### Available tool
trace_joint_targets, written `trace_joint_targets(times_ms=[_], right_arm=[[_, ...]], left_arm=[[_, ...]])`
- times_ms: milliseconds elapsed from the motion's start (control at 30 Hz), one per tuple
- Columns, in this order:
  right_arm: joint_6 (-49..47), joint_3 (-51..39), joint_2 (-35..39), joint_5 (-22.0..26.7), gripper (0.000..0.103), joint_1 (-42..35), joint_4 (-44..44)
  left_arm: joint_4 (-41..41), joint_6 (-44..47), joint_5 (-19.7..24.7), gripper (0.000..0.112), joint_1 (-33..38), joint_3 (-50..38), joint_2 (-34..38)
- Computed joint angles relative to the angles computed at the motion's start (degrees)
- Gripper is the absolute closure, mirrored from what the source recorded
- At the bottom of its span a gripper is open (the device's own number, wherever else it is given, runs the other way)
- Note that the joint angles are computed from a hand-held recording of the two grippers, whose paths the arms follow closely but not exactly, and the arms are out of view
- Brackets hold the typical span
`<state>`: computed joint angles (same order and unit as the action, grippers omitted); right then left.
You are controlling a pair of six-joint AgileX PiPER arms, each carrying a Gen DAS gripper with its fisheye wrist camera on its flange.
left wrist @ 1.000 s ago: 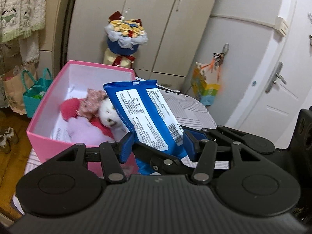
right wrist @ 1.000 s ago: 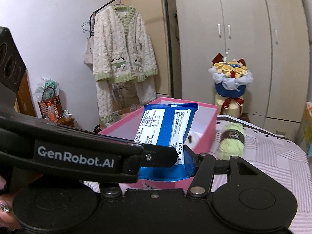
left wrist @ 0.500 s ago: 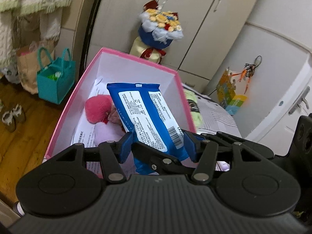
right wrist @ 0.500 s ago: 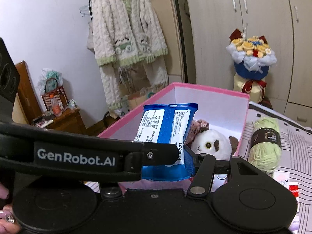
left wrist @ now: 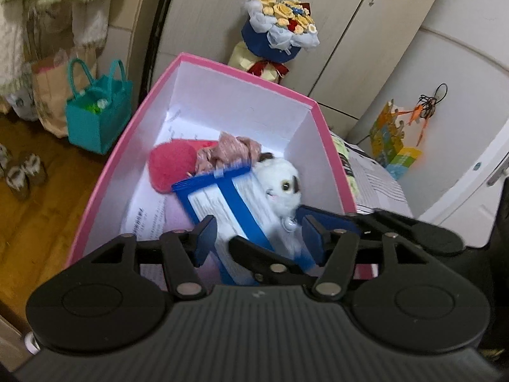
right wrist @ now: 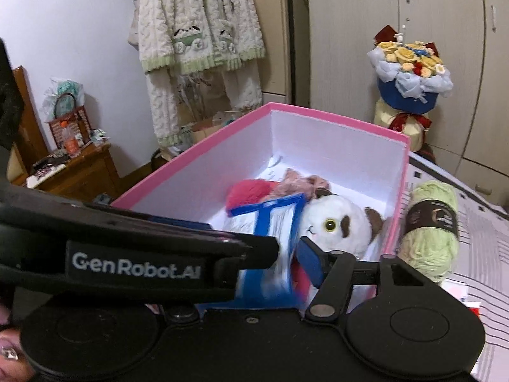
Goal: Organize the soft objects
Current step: 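Carry the blue wipes pack over the pink box and lower it inside, then open the left gripper and withdraw both tools toward the remaining items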
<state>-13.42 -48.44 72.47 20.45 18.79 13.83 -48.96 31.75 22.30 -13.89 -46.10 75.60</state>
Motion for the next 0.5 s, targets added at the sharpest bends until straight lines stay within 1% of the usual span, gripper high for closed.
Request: trace_joint_targets(times_ms=[67,167,233,333,400,500], right_arm=[[4.42,0.75,-1.39,-0.27,0.027,0.61,-5.03],[5.29,1.6,-3.87,0.68,0.023,0.63,-6.9],[5.31,2.05,-5.34,1.26,0.023,0.33,-7.33],[5.57,3.39,-8.54,1.97,0.022,0.08,-8.11],[5.09,4.3,-10.95,2.67,0.022,-0.49,-8.14],[5.55,5.16,-14.45,4.16,0.021,-1.04,-9.09]], left_arm=[[3.86,-2.94,-2.28,0.047,-1.23,0.91,-1.32],[9.92,-8.15,-4.08,0.044,-2.28,2.08,-3.98],[10.83,-8.55,-4.0,0.04,-2.19,2.84,-6.06],[12.99,-9.7,-3.16,0.039,-2.62,3.61,-9.33],[15.91,-11.68,-2.79,0.039,-3.27,4.22,-11.73],[22.33,-17.44,-2.44,0.038,-5.2,5.11,-15.42]])
